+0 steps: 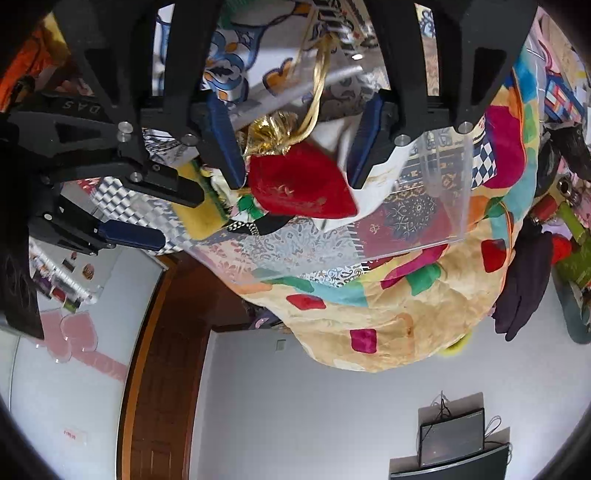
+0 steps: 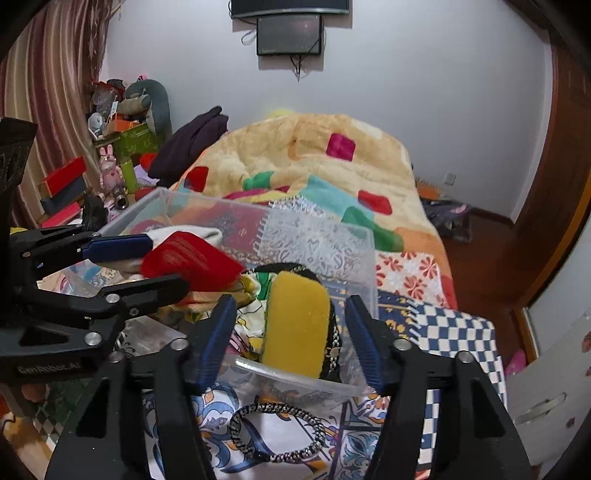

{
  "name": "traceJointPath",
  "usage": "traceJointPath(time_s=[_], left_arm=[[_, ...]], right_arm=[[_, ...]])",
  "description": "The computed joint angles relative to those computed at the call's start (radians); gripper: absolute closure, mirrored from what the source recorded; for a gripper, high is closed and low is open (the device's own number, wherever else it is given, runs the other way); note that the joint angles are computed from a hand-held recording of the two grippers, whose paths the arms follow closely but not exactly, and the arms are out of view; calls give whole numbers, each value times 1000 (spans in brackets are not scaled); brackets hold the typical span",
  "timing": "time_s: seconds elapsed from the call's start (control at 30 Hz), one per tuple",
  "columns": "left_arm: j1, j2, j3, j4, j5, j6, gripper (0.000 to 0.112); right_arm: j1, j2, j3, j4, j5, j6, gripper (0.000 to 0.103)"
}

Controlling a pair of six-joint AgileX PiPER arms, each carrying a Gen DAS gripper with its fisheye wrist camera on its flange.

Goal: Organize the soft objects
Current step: 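Lower the pouch and sponge into the clear box and open both tools, then grasp the green knit glove with the left tool while the right tool grasps the braided hair tie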

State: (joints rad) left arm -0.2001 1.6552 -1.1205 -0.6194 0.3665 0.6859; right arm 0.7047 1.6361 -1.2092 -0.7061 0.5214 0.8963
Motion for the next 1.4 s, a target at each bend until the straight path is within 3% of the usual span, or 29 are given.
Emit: traceJointPath(time_s=[0.07,0.2,0.33,0.5,0.8,1.07,1.13,1.2,1.3,1.4], left_arm=[[17,-40,26,-55,7,47,49],[50,-137,95,-160,9,148,36],[71,-220,163,-179,9,188,24],[86,-290,257,-129,12,174,17],[130,-288,378,-127,73,199,17],[139,-243,456,-217,48,301,17],[133,-250,468,-235,40,319,17],[135,-259,486,-296,37,376,22],[117,-278,512,-338,3,415,39],[137,-276,506,-371,30,452,63]], right_arm=[[9,-20,8,-25,4,22,42],[28,-82,62,-95,4,112,17],[19,-127,108,-49,-8,87,17],[11,-136,153,37,-11,33,17],[10,-41,163,221,-10,-106,17],[25,45,86,234,45,-148,18],[24,53,79,242,43,-159,19],[17,63,72,282,41,-200,40],[14,50,93,285,11,-198,51],[42,31,121,205,5,-118,65]])
